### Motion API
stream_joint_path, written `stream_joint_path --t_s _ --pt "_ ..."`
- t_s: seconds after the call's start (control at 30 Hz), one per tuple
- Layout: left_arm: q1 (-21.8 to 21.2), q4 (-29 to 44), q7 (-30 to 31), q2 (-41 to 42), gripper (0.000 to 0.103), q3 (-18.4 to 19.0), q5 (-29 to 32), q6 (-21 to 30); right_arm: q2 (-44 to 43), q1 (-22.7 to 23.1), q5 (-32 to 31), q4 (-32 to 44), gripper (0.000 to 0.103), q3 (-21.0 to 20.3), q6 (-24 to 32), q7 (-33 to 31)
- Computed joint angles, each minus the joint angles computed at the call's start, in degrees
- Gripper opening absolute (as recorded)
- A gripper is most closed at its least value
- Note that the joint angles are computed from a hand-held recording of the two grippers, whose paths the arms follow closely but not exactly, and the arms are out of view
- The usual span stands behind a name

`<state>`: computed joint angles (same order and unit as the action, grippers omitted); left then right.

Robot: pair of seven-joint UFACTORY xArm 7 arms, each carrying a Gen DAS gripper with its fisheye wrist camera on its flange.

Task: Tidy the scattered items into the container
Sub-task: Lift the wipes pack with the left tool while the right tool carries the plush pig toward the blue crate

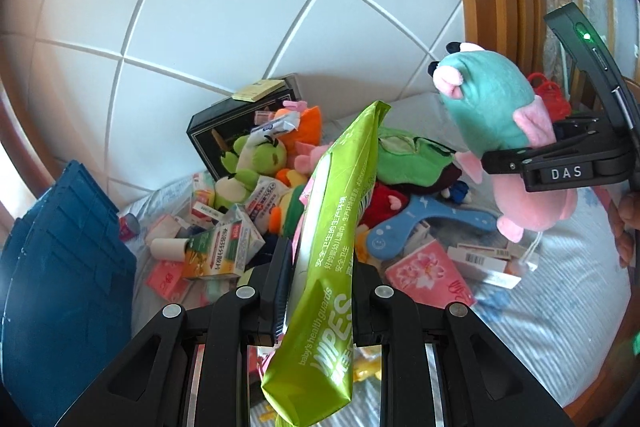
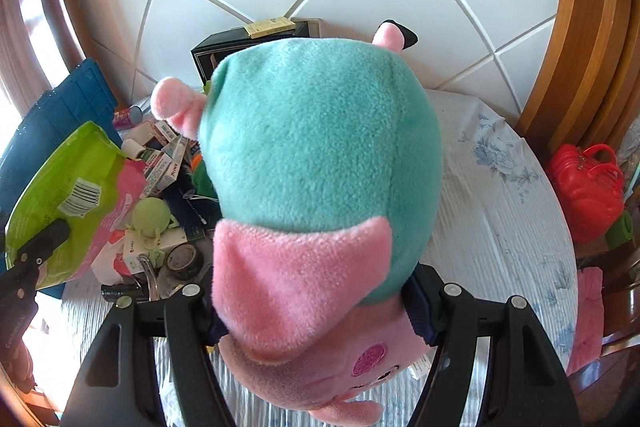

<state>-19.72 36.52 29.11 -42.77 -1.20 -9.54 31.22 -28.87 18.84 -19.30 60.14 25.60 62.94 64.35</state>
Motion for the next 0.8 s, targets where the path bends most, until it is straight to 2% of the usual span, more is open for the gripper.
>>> stream_joint_path --t_s 0.23,0.57,0.8 --pt "0.7 -1.4 -2.0 -6.0 0.022 -1.0 0.6 2.6 -3.4 0.9 1.0 0.7 0.068 0.9 1.8 -1.5" --pt "1.2 -2.0 -5.6 -10.5 0.022 -3.0 2.6 5.6 -5.9 0.6 2.9 0.5 0.068 2.2 0.6 -3.5" --pt "1.5 -0.3 -4.7 -11.9 0.022 -0.7 3.0 7.3 -3.5 -0.8 2.2 3.2 0.068 3.8 -0.2 -3.7"
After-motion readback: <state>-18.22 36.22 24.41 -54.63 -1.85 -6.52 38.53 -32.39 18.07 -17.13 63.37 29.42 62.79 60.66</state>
